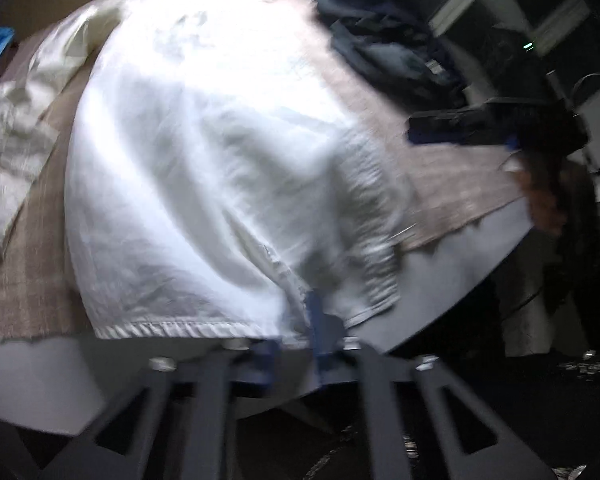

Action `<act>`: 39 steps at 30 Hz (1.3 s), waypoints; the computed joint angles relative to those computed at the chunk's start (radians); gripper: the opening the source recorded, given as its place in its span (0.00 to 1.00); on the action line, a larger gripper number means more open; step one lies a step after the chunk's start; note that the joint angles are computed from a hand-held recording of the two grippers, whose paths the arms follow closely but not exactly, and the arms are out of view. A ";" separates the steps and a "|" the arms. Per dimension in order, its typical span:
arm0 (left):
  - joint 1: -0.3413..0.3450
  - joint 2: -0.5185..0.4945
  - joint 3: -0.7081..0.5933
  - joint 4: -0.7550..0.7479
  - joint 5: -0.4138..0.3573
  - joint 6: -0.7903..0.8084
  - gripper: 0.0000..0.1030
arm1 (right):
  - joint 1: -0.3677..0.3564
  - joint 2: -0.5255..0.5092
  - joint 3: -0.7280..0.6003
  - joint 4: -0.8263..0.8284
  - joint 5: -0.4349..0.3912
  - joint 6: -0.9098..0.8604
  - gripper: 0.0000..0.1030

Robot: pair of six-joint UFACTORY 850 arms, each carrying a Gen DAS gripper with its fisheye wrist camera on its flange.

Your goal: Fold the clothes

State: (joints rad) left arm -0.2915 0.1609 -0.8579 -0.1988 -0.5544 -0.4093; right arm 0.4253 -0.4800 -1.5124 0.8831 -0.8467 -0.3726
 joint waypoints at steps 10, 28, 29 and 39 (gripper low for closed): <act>0.070 0.138 0.034 0.171 0.039 -0.205 0.02 | 0.021 -0.038 -0.060 0.041 -0.043 -0.030 0.35; 0.012 0.152 0.070 0.330 -0.085 -0.331 0.41 | 0.079 -0.252 -0.350 0.084 -0.137 -0.027 0.24; 0.003 0.143 0.066 0.323 -0.059 -0.319 0.44 | 0.080 -0.256 -0.361 0.075 -0.136 -0.022 0.23; -0.080 -0.179 -0.122 0.480 0.003 -0.323 0.42 | 0.074 -0.288 -0.408 0.075 -0.129 0.048 0.11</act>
